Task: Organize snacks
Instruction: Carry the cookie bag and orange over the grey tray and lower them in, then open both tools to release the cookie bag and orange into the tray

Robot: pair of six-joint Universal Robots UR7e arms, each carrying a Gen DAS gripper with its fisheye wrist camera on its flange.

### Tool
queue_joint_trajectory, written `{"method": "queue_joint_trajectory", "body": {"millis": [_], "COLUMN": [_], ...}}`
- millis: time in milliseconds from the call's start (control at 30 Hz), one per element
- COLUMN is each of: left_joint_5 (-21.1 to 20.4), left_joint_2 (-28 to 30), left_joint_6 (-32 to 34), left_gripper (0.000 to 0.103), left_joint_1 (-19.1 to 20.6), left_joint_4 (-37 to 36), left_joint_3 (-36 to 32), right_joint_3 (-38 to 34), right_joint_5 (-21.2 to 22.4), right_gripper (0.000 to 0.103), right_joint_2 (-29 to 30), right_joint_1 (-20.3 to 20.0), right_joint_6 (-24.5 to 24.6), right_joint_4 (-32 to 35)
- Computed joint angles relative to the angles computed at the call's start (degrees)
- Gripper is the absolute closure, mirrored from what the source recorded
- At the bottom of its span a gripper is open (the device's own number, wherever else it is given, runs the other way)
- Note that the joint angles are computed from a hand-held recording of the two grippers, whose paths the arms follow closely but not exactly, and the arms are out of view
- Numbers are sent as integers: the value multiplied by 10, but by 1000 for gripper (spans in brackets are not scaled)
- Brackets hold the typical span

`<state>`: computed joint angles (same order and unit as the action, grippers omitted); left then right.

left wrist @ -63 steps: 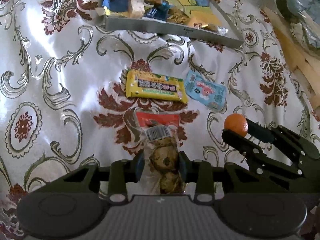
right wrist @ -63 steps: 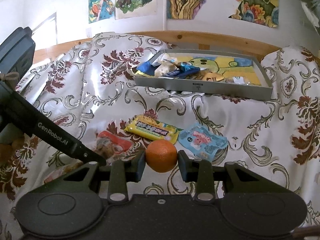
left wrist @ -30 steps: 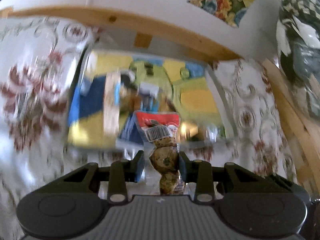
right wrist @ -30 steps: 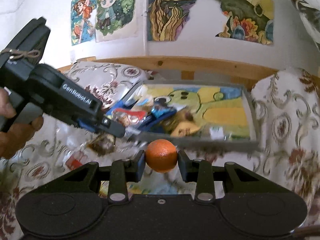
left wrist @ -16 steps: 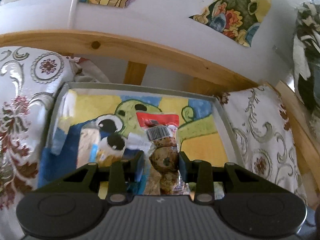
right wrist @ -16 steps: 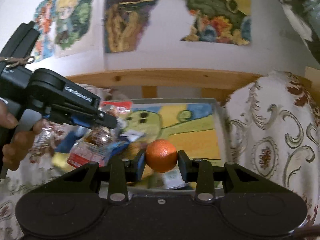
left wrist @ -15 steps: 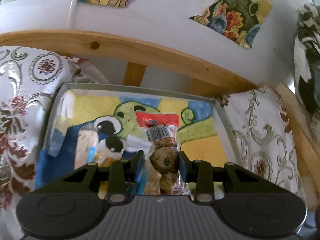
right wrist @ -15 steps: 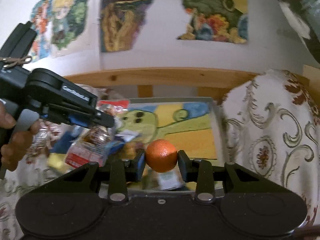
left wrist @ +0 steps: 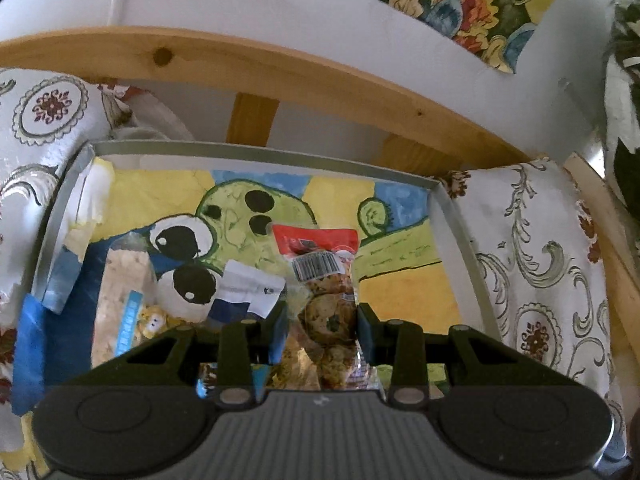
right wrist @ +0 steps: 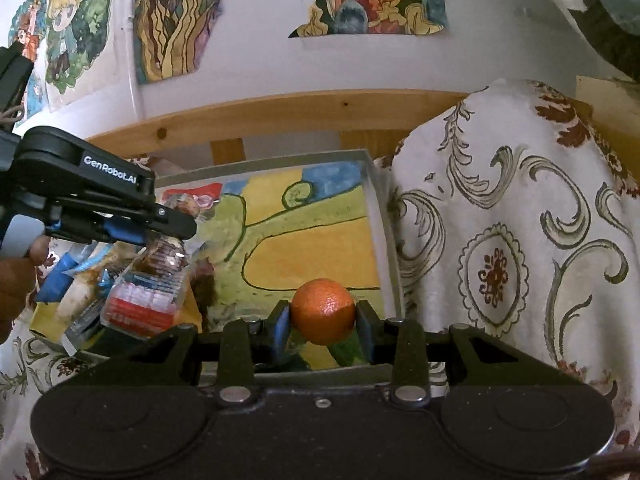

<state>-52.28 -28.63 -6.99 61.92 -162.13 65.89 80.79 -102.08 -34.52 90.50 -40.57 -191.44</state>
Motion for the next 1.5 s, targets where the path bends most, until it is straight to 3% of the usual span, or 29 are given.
{"method": "queue_joint_trajectory", "body": {"millis": [333, 400, 667, 867, 1000, 1100, 1500], "left_joint_5": [7, 11, 35, 46, 53, 58, 109], "left_joint_2": [8, 9, -2, -27, -49, -71, -139], "left_joint_6": [22, 34, 82, 122, 155, 171, 192], "left_gripper": [63, 62, 19, 3, 1, 1, 0], "left_joint_1": [-3, -7, -30, -51, -66, -78, -123], "left_joint_4": [-8, -16, -91, -171, -235, -279, -430], "left_joint_3": [0, 2, 43, 96, 139, 178, 321], "right_joint_3": [-1, 5, 40, 72, 101, 129, 245], "right_joint_5": [-4, 1, 27, 38, 52, 64, 86], "right_gripper": [63, 59, 37, 19, 5, 1, 1], "right_joint_2": [4, 2, -19, -45, -66, -84, -153], "right_joint_1": [-1, 0, 7, 19, 27, 34, 54], "right_joint_6": [-15, -24, -32, -14, -8, -8, -15], "right_joint_4": [-3, -15, -61, -92, -121, -142, -217]}}
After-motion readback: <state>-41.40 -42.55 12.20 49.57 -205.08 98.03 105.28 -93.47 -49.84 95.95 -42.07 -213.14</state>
